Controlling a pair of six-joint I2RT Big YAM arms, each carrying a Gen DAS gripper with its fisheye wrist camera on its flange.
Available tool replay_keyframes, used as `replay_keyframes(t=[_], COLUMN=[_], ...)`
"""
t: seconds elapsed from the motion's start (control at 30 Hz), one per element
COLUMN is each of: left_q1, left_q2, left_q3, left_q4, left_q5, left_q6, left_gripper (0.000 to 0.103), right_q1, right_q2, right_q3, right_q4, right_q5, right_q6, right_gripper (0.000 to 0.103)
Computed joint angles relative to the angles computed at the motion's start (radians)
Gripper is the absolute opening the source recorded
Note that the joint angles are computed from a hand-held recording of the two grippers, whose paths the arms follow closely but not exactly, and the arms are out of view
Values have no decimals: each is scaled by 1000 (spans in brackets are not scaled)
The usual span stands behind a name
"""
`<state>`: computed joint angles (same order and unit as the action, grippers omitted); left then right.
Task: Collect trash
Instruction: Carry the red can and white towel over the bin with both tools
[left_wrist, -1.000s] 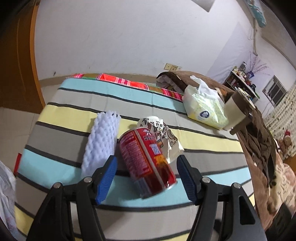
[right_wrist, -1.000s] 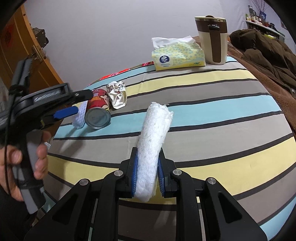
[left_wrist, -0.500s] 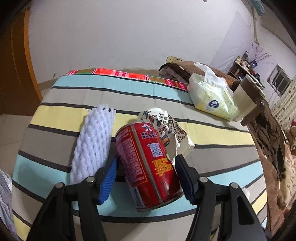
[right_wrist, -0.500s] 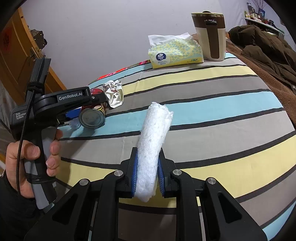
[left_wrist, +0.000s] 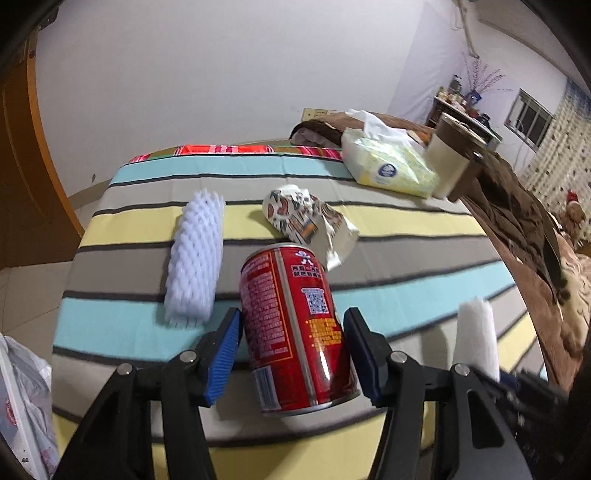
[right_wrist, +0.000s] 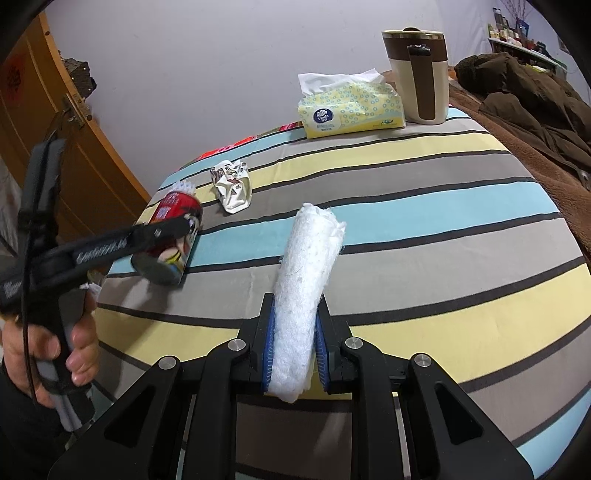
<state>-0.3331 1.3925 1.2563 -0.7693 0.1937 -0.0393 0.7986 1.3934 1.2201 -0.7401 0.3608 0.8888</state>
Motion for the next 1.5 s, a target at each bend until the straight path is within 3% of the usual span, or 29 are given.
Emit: replay_keyframes(t=[0.27,0.73,1.1,1.5], left_q1=[30,112,221,377], left_q2=[-130,-309,-415,-470], left_q3=[-92,-214,-272,-318], left_q4=[-12,-39,-62,-68], left_q5=[30,80,124,152], left_q6=[48,63,85,106], left_gripper=[58,58,58,58], right_q1=[35,124,187,215], right_q2=[-8,24,91,198], right_q3=[20,110,206,322], right_q4=[-15,-71,-90,-85], right_q5=[27,64,62,-7], right_q6=[-7,-16,-59,-130], right_gripper=[19,19,19,19])
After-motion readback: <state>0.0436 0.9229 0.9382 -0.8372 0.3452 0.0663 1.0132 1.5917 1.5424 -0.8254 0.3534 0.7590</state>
